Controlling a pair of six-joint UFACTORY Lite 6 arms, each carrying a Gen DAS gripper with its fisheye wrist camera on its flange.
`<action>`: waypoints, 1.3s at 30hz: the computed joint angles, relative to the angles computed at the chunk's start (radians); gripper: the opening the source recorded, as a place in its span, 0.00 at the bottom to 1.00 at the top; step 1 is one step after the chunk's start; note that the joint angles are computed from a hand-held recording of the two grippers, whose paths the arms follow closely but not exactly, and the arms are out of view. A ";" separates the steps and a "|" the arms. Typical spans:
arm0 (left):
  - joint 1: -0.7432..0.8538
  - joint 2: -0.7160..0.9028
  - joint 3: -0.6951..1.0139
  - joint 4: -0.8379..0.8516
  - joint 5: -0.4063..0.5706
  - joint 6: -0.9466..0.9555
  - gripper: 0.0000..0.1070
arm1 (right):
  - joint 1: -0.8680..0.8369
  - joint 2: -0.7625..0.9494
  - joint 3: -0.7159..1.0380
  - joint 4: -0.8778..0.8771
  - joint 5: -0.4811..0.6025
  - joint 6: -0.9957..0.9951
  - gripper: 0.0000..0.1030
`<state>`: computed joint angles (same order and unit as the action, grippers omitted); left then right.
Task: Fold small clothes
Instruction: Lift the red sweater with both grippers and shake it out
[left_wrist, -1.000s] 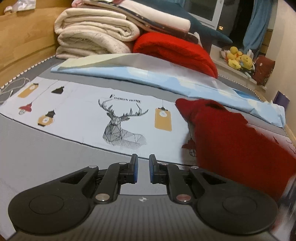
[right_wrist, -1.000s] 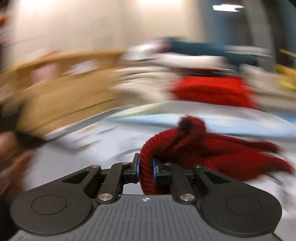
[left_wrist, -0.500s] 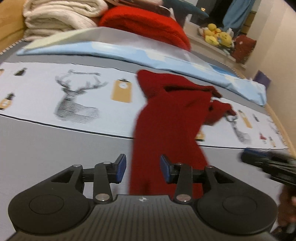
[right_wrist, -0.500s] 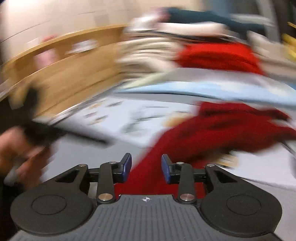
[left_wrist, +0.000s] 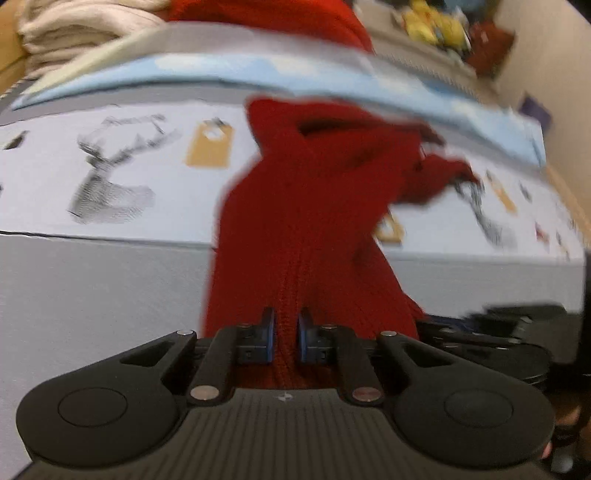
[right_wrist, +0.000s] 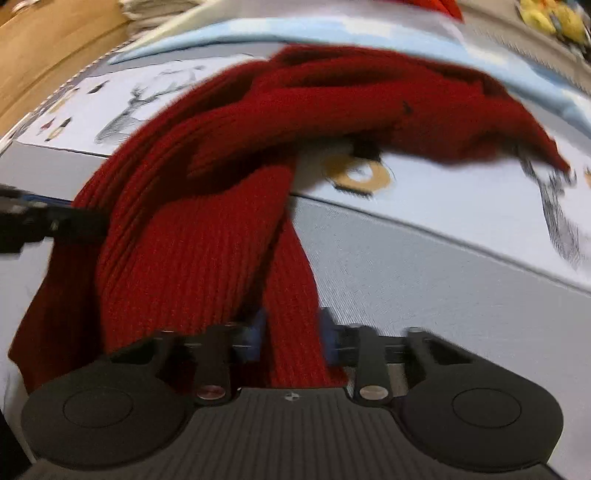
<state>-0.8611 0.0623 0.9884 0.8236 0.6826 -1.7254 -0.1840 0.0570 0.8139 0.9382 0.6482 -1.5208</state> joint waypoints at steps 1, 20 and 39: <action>0.002 -0.053 -0.036 0.028 0.034 -0.038 0.11 | -0.036 0.011 0.036 -0.005 0.047 0.011 0.09; -0.032 -0.297 -0.225 -0.556 0.184 0.628 0.12 | -0.776 0.340 0.674 -0.511 0.414 0.152 0.06; 0.029 0.011 -0.005 -0.392 0.108 0.444 0.25 | -0.575 0.246 0.342 -0.377 0.095 0.017 0.43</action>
